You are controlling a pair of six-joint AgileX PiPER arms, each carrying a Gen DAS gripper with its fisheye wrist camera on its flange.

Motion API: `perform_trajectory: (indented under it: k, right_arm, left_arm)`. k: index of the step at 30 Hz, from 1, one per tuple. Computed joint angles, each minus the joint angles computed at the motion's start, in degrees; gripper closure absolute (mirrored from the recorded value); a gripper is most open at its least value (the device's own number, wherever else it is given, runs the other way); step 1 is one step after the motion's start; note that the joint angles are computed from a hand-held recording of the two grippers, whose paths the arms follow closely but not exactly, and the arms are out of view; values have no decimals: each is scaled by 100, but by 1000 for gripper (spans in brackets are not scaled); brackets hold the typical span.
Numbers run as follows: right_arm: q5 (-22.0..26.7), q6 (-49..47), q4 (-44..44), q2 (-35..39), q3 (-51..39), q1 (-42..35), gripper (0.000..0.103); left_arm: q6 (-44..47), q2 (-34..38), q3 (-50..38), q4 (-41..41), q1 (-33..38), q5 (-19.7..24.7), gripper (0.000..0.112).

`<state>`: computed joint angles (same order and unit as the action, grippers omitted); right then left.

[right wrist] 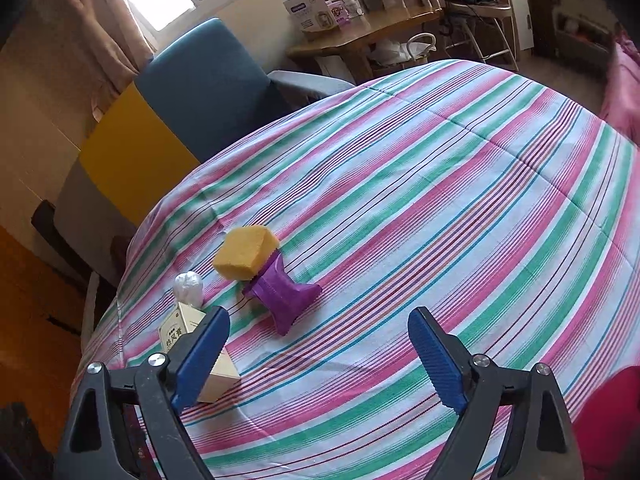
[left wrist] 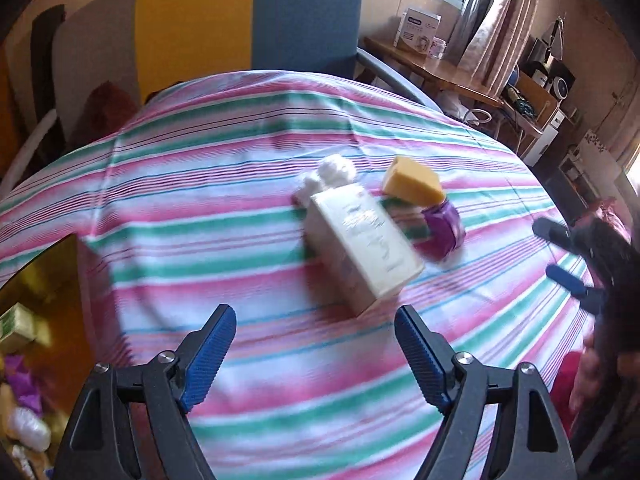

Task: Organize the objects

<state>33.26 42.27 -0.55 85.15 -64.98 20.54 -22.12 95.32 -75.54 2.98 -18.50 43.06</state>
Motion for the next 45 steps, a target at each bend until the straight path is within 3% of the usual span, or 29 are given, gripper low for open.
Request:
perform_trajectory:
  k: [13, 14, 15, 17, 20, 25, 31, 37, 40, 45]
  right_arm:
    - [-26, -506, 508, 126, -48, -45, 10]
    - [-21, -481, 456, 138, -62, -23, 10]
    - [-15, -469, 420, 141, -69, -12, 10]
    - [-8, -419, 318, 153, -71, 13, 10]
    - [31, -522, 380, 201, -93, 2, 10]
    - [90, -524, 228, 269, -176, 127, 10]
    - [204, -1056, 437, 456, -300, 354, 15]
    - [380, -1938, 953, 826, -626, 790, 26]
    - [553, -2091, 1045, 1186, -1121, 1042, 27]
    - [832, -1903, 901, 2299, -2709, 1300, 27]
  left_arm:
    - [-393, 2114, -2366, 155, -191, 673, 27]
    - [-346, 2262, -2521, 100, -161, 797, 30]
    - [-220, 2285, -2495, -68, -109, 763, 47]
    - [-166, 1995, -1960, -303, -9, 307, 60]
    - [133, 1460, -1182, -553, 95, -116, 61]
    - [448, 511, 0, -657, 161, -453, 61]
    - [763, -711, 1067, -813, 375, -512, 60]
    - [1254, -1661, 1644, -1131, 890, -400, 60]
    - [1344, -1945, 1804, -1163, 1034, -367, 60]
    - [1769, -2444, 2031, -1478, 1540, -187, 60]
